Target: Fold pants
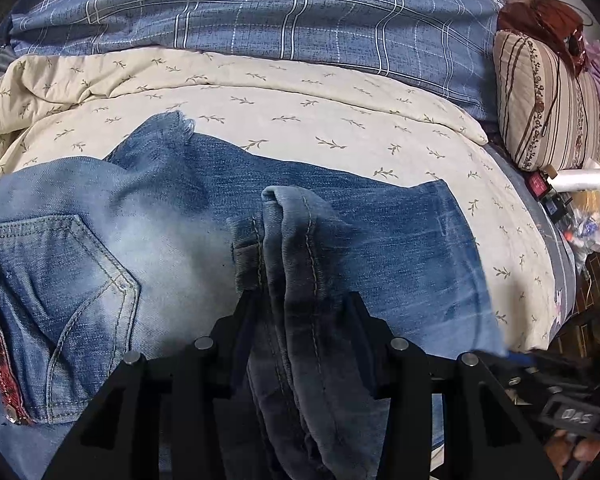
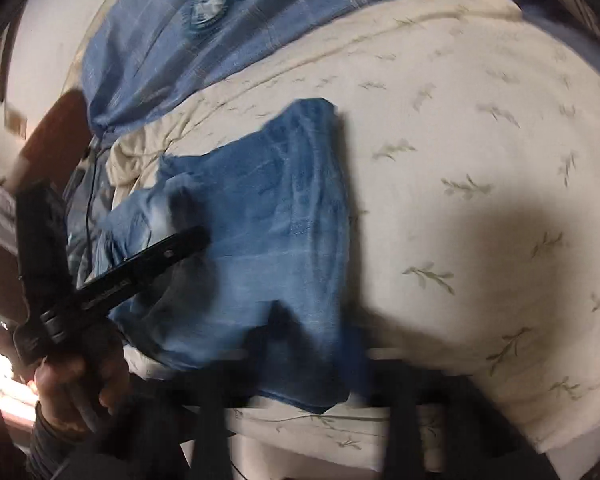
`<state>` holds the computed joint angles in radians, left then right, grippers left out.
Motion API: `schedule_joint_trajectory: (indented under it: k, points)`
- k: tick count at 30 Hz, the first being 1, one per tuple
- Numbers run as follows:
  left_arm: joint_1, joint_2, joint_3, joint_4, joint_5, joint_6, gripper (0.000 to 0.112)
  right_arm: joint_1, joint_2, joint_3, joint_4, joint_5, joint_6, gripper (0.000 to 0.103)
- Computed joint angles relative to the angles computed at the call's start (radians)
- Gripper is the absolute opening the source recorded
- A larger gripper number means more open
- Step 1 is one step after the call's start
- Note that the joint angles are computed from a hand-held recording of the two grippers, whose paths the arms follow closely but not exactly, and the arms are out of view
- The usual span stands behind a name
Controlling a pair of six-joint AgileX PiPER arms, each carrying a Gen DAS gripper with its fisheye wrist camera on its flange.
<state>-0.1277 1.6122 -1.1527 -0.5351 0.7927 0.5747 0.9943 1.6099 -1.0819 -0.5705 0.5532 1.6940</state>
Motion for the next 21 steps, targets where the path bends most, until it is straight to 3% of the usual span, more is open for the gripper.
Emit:
schedule_joint_trajectory:
  k: [4,6,8,10,12,14,16,17,18,21]
  points:
    - [0.000,-0.003,0.003,-0.007,-0.002,0.002,0.046,0.128,0.069,-0.220,-0.100,0.317,-0.037,0.010]
    - [-0.005,-0.005,0.007,-0.004,-0.008,0.000,0.046,0.138,0.124,-0.278,-0.087,0.392,-0.088,0.010]
    - [-0.017,-0.010,0.012,0.015,-0.019,-0.015,0.046,0.075,0.149,-0.214,0.004,0.308,-0.084,0.014]
    - [-0.029,-0.017,0.019,0.032,-0.035,-0.023,0.046,0.046,0.100,-0.134,-0.011,0.203,-0.030,0.019]
    - [-0.034,-0.017,0.020,0.035,-0.042,-0.027,0.046,0.041,0.076,-0.150,0.033,0.230,-0.091,0.030]
    - [-0.039,-0.021,0.026,0.039,-0.052,-0.031,0.046,0.033,0.026,-0.134,0.016,0.225,-0.083,0.030]
    - [-0.036,-0.022,0.029,0.035,-0.056,-0.022,0.046,-0.001,-0.035,-0.082,-0.018,0.134,-0.037,0.037]
    - [-0.037,-0.022,0.029,0.036,-0.057,-0.023,0.046,-0.024,-0.050,-0.072,-0.030,0.115,-0.020,0.054]
    - [-0.038,-0.020,0.028,0.038,-0.057,-0.027,0.046,-0.045,-0.042,-0.085,-0.039,0.125,-0.025,0.064]
    - [-0.040,-0.018,0.024,0.040,-0.055,-0.040,0.046,-0.153,0.001,-0.116,-0.009,0.047,-0.122,0.064]
